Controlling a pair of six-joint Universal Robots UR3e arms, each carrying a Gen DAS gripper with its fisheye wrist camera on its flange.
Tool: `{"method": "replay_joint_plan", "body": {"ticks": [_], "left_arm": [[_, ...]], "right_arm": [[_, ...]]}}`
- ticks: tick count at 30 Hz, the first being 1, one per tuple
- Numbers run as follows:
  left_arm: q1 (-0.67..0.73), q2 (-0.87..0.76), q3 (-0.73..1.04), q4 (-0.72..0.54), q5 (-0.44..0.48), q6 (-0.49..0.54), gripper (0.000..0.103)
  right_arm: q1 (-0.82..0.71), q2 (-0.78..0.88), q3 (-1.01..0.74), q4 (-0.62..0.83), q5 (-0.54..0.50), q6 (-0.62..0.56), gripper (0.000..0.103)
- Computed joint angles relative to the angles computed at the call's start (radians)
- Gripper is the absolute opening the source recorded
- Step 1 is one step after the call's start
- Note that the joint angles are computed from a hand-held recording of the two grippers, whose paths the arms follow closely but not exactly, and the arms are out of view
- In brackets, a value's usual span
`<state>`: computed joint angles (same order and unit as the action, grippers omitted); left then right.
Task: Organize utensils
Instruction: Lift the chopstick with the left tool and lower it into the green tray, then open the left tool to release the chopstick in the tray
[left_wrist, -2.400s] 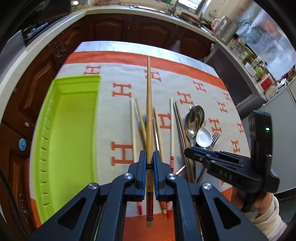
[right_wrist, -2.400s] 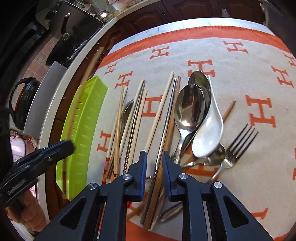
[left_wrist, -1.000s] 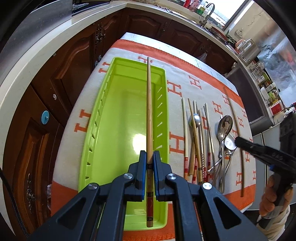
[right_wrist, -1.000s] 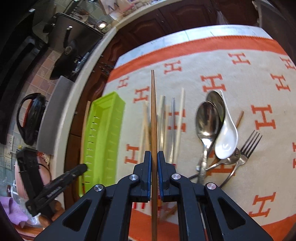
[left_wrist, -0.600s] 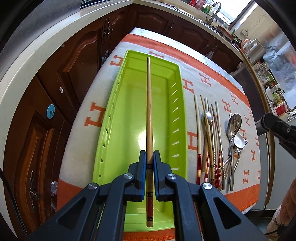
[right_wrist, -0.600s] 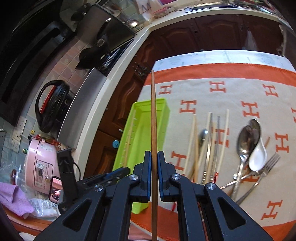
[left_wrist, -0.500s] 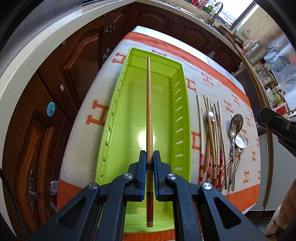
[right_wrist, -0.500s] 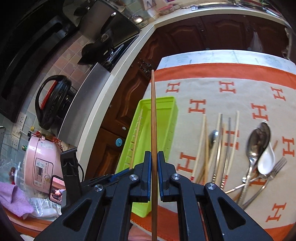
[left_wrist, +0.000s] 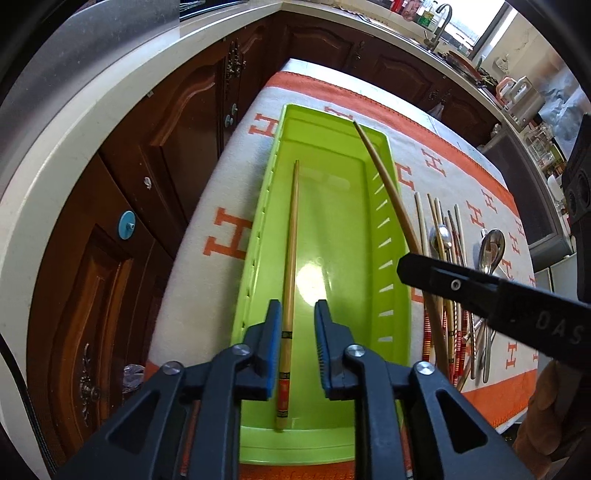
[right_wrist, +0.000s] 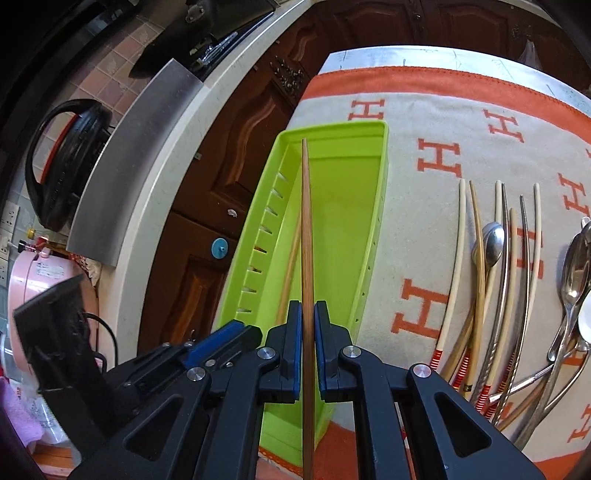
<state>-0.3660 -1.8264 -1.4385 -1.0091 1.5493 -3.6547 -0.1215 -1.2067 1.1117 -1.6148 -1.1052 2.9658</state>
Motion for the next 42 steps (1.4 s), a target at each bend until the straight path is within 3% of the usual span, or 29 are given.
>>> {"method": "replay_joint_plan", "body": {"ticks": [5, 8, 10, 42], "left_arm": [[0.002, 0.028, -0.015, 0.008, 0.022, -0.003, 0.04], [-0.004, 0.033, -0.011, 0.007, 0.051, -0.013, 0.055], [-0.009, 0.031, -0.002, -0.001, 0.071, -0.017, 0.055], [-0.053, -0.003, 0.07, -0.061, 0.088, -0.044, 0.059]], "right_arm": [[0.013, 0.004, 0.019, -0.019, -0.027, 0.02, 0.012], [0.014, 0.001, 0.034, -0.041, -0.036, 0.04, 0.027], [0.014, -0.012, 0.057, -0.066, -0.041, 0.052, 0.031], [-0.124, -0.273, 0.227, -0.058, -0.087, -0.087, 0.032]]}}
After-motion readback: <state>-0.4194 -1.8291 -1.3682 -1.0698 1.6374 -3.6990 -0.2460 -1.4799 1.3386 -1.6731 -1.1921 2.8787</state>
